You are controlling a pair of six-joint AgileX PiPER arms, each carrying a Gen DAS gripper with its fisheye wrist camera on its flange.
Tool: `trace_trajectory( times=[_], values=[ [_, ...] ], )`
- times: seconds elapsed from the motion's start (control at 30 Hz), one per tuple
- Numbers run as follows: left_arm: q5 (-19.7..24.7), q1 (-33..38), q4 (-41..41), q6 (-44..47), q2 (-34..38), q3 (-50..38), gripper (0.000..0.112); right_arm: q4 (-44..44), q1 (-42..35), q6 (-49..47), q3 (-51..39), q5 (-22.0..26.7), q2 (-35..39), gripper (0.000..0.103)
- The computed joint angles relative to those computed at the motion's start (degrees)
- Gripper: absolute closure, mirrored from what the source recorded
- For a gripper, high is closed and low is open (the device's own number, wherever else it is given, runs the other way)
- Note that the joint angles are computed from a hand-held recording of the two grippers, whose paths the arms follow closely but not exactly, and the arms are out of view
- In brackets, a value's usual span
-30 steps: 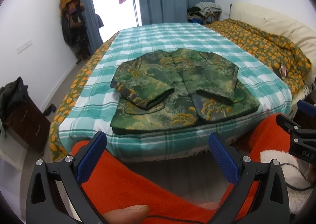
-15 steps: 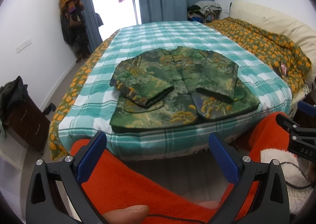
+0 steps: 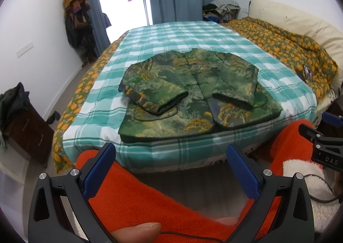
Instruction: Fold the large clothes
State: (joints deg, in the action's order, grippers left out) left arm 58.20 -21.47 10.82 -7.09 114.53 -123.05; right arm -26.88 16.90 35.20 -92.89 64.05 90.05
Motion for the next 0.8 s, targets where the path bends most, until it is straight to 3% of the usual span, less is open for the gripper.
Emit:
trace_trajectory(
  times=[0.8],
  values=[
    [1.2, 0.1, -0.1, 0.5, 1.1, -1.7, 0.01, 2.7, -1.8, -0.2, 0.0, 0.6, 0.6, 0.011]
  ],
)
